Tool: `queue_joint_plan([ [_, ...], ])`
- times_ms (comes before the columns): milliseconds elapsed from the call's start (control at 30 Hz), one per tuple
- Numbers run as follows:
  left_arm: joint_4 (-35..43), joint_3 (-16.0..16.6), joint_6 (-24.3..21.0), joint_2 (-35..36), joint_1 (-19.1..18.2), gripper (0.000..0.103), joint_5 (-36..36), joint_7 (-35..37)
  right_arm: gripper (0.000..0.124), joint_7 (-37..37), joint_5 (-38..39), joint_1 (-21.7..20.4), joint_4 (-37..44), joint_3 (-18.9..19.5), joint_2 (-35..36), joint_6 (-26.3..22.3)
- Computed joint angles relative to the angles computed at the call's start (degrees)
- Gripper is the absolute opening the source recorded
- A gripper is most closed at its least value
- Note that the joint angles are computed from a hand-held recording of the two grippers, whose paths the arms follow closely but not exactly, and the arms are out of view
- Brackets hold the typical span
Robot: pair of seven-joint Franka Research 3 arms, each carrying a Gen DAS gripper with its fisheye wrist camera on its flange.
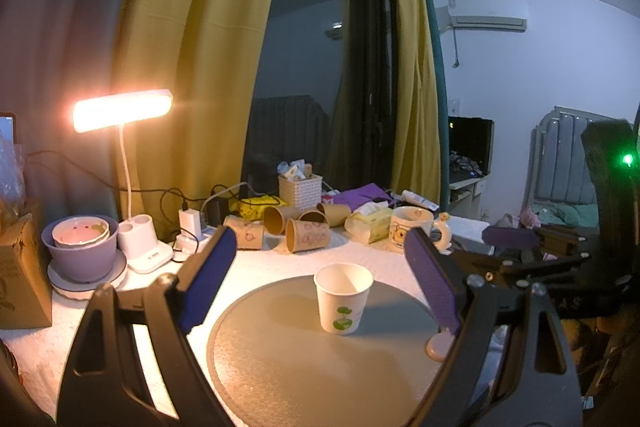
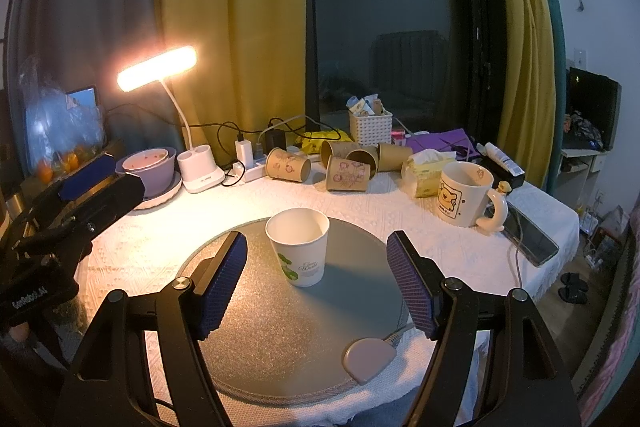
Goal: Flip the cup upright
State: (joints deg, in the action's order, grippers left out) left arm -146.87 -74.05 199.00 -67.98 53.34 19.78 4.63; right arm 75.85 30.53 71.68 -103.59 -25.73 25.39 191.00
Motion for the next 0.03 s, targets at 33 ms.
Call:
queue_joint_plan([
  [33, -0.1, -0.1, 0.1, -0.3, 0.1, 0.087, -0.3, -0.3, 0.075, -0.1, 0.0, 0.2, 0.2, -0.3, 0.2, 0.0],
])
